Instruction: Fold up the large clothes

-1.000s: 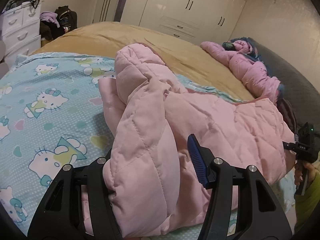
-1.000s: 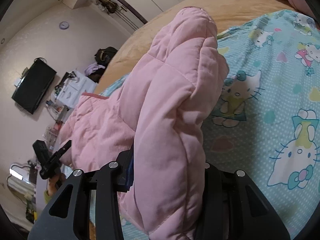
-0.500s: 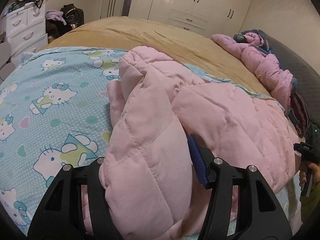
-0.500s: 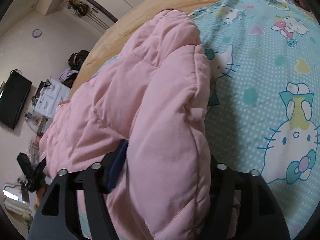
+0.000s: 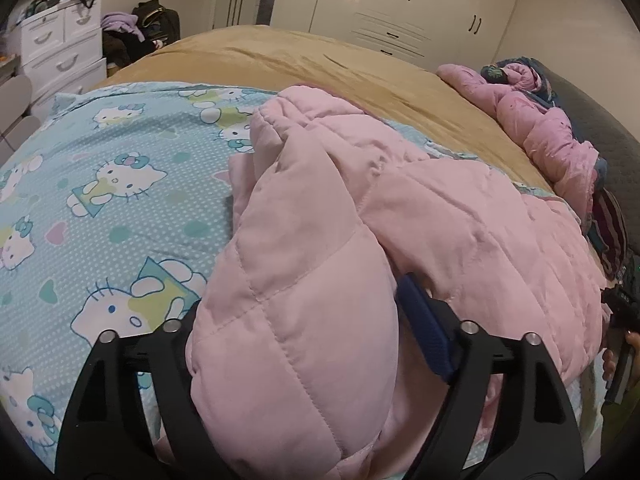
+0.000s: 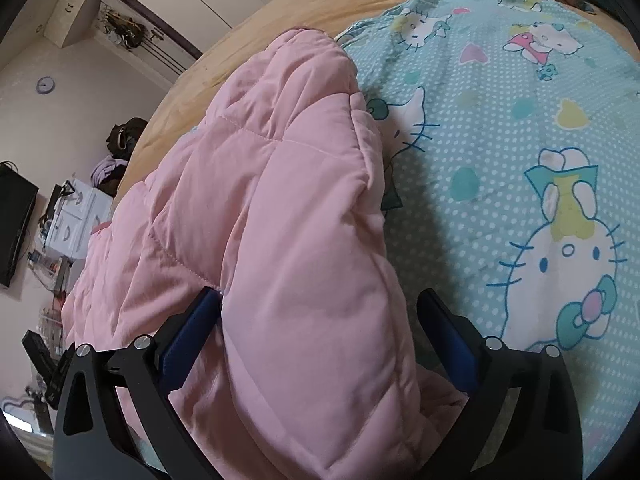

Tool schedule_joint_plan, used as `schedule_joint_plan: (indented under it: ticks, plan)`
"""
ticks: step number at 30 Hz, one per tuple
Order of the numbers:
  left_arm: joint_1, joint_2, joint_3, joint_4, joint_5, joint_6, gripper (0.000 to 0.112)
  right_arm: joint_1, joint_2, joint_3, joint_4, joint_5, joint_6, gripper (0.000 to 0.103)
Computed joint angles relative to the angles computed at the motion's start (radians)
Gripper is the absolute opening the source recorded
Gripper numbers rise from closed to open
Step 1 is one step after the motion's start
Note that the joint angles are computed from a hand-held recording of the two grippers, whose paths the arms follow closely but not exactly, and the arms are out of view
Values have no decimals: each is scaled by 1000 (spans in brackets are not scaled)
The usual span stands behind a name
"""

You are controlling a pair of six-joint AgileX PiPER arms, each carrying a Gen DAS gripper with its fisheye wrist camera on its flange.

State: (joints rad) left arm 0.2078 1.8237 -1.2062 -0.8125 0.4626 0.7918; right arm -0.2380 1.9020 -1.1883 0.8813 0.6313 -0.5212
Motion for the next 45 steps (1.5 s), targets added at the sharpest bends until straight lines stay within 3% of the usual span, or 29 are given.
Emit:
schedule_joint_plan:
  ticks: [2,7,12,15,18,22,27,36,45]
  plan:
    - [-2,-11,10,19,-19,-19,85,3,-19,17,-8,-16,10,99]
    - [2,-19,9,59,-20,-65,93,10,-84,77,-40,-74,29,99]
    - [-4,-47,24,171,-72,-190,94,34,-189,152,-177,-201,148,99]
    - [-2,-83,40,235,-116,-254,94,31,-278,218,-186,-263,130,99]
    - [7,-136,65,220,-149,-233,94,38,-357,254,-233,-294,137,99]
    - [30,-207,89,97,-97,-123,94,36,-446,280,-232,-271,111,99]
    - [23,-287,127,94,-34,-120,94,51,-534,301,-248,-222,122,99]
    - [-43,-510,310,108,-85,-121,94,131,-734,372,-284,-157,158,99]
    - [-139,-779,515,168,-154,-194,94,234,-918,476,-386,-161,245,99]
